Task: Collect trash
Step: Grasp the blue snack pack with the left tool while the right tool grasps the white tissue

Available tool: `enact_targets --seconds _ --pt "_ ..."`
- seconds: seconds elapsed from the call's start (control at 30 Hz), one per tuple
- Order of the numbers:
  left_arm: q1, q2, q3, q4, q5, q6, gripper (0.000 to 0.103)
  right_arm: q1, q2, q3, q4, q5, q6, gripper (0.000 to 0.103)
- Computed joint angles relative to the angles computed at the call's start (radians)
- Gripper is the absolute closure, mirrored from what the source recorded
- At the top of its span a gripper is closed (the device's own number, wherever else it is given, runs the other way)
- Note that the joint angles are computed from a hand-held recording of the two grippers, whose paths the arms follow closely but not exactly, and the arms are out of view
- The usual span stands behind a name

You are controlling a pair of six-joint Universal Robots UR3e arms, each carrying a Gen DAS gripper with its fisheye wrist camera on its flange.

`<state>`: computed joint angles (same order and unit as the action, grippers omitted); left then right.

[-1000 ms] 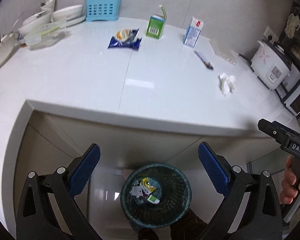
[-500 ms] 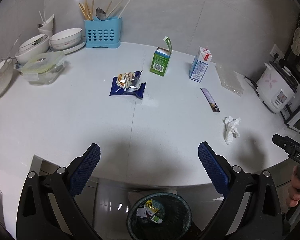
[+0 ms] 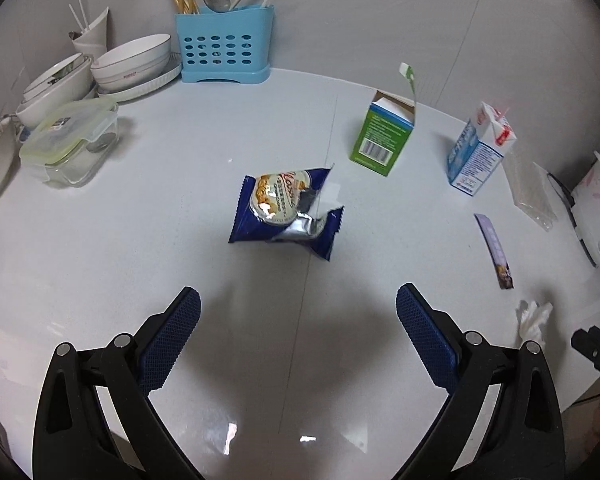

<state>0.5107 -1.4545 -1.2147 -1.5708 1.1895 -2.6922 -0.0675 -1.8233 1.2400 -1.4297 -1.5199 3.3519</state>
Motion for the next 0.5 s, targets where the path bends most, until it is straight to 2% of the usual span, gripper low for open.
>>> enact_targets --seconds 0.2,0.5 --pt "-0.071 -0.177 0.097 0.095 0.054 -0.117 0.007 0.018 0.119 -0.084 0.038 0.01 0.049 0.015" --pt "-0.16 -0.355 0.251 0.137 0.13 -0.19 0.007 -0.006 0.217 -0.162 0.11 0.065 0.097 0.029"
